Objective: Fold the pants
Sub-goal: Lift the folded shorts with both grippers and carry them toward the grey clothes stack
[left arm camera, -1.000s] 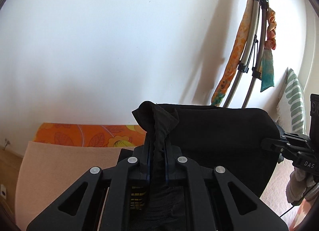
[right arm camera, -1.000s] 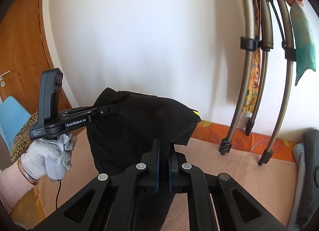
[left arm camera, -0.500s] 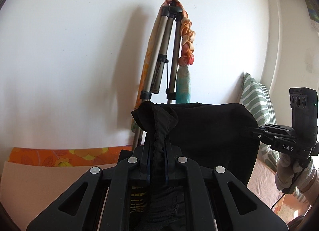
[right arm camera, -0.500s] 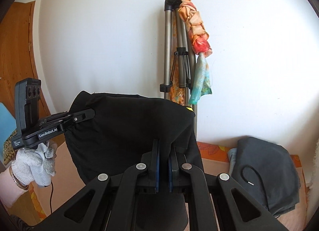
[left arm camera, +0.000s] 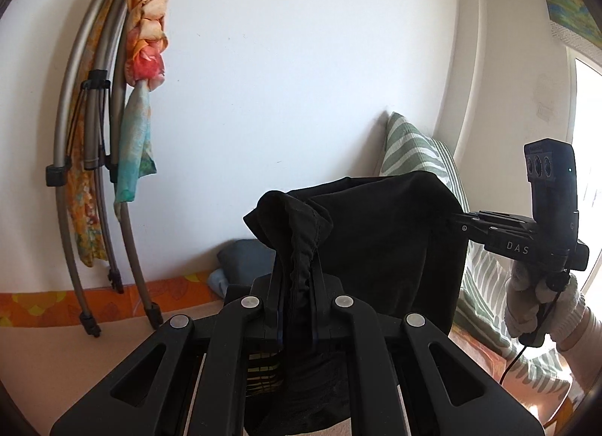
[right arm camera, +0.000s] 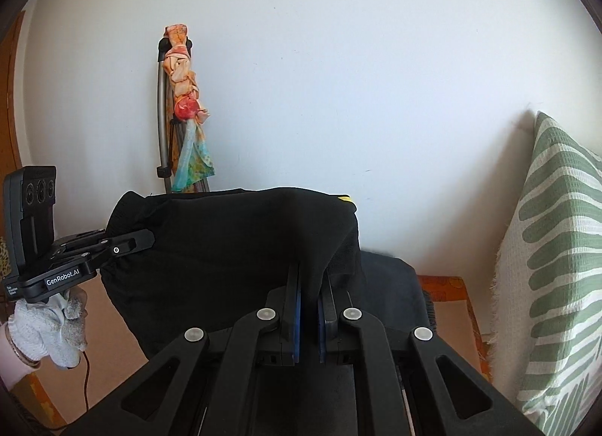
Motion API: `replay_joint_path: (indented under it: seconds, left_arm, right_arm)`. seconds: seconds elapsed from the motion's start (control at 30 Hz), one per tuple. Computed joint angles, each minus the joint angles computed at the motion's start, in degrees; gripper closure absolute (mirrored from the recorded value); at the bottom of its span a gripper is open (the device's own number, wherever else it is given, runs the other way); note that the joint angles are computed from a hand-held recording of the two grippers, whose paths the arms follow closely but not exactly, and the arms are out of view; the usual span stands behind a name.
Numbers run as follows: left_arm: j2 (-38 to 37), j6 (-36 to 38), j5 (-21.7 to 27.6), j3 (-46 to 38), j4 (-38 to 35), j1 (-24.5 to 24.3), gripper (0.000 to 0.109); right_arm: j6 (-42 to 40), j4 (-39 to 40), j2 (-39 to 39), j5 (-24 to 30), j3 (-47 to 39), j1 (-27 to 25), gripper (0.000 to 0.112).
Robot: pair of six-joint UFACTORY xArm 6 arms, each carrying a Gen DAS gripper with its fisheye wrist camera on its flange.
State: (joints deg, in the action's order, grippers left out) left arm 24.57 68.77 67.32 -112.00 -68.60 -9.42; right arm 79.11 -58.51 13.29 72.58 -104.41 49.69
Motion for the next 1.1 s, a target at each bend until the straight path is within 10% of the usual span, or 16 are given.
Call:
replay_joint_path:
  seconds: [0.43, 0.9, 1.1]
  left_arm:
    - [0.86, -0.51, -13.64, 5.47, -3.13, -9.87, 0.101]
    - [20.45, -17.69, -21.66, -17.41, 10.86, -14.97, 0.101]
    - [25.76, -25.05, -23.55, -24.96, 21.23, -15.8, 0.083]
  right_arm:
    - [-5.31, 3.34, -11.73, -10.64, 18.13, -12.34, 0.108]
    - [-11.57, 9.27, -2.09, -21.2, 16.21, -25.04, 0.107]
    - [-8.93, 7.26, 1.79, -14.98, 12.3, -25.23, 0.065]
